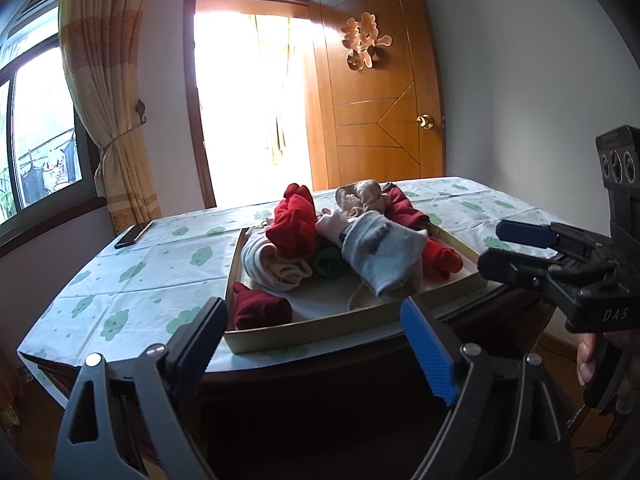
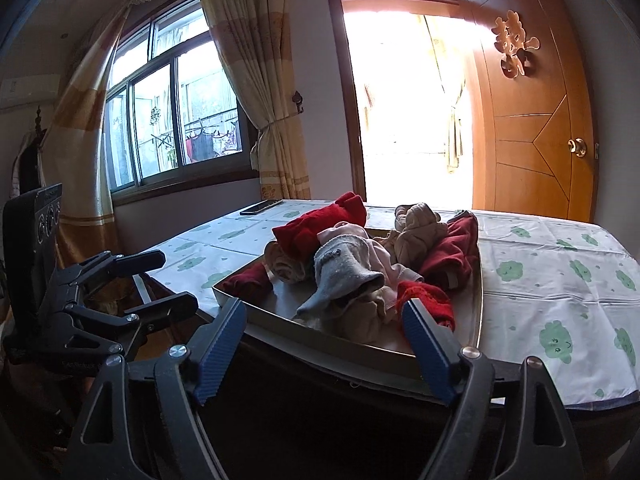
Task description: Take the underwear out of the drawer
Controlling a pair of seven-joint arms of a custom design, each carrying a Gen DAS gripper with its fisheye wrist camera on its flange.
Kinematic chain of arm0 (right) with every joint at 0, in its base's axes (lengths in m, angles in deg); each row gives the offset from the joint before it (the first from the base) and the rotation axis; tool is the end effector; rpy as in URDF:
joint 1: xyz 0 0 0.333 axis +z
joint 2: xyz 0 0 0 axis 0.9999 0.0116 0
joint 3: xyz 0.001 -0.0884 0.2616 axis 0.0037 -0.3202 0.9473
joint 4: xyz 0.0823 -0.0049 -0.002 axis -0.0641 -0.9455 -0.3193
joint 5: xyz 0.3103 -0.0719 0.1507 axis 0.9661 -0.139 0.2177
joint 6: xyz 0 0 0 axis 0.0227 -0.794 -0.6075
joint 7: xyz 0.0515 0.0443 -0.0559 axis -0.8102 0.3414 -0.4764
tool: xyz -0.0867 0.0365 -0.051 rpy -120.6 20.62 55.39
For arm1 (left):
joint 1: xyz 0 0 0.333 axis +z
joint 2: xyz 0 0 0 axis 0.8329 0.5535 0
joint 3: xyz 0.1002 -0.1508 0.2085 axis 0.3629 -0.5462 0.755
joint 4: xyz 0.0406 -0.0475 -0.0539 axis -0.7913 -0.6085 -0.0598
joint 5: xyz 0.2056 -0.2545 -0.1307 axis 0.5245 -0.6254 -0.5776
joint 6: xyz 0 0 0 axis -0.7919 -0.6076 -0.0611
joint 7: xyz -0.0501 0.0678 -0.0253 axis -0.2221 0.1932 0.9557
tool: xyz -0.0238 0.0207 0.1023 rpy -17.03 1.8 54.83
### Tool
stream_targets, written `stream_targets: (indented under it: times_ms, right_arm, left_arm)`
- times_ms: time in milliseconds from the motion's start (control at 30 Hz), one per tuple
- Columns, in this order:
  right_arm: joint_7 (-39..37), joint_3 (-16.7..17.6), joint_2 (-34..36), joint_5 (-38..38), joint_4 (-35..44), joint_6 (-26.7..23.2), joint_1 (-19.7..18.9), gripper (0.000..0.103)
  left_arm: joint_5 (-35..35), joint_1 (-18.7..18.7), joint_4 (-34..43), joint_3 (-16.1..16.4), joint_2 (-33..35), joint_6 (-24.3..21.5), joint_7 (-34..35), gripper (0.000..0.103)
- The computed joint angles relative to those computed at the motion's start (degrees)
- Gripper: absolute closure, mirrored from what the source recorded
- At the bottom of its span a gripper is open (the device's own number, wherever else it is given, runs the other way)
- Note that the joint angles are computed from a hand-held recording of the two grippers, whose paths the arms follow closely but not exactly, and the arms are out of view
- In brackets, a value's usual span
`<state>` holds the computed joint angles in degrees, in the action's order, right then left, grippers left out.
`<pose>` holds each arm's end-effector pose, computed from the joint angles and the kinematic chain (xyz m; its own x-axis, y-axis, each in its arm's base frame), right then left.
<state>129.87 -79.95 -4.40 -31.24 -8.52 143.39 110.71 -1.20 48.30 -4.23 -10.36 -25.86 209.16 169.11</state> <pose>0.5613 0.2895 0.6511 0.3687 -0.9247 -0.0951 -0.4026 -0.0667 -0.9129 0.6217 -0.1359 0.6169 -0.2676 -0.9607 -0.0744 -0.3511 0.1691 -0.9209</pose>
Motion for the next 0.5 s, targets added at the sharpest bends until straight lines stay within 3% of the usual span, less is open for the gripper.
stream_targets:
  times_ms: [500]
  right_arm:
    - [1.87,-0.10,-2.06,-0.88,-3.13,2.78,0.06,0.021]
  left_arm:
    - [-1.43,0.42,-2.03,-0.73,-1.35,0.83,0.79,0.013]
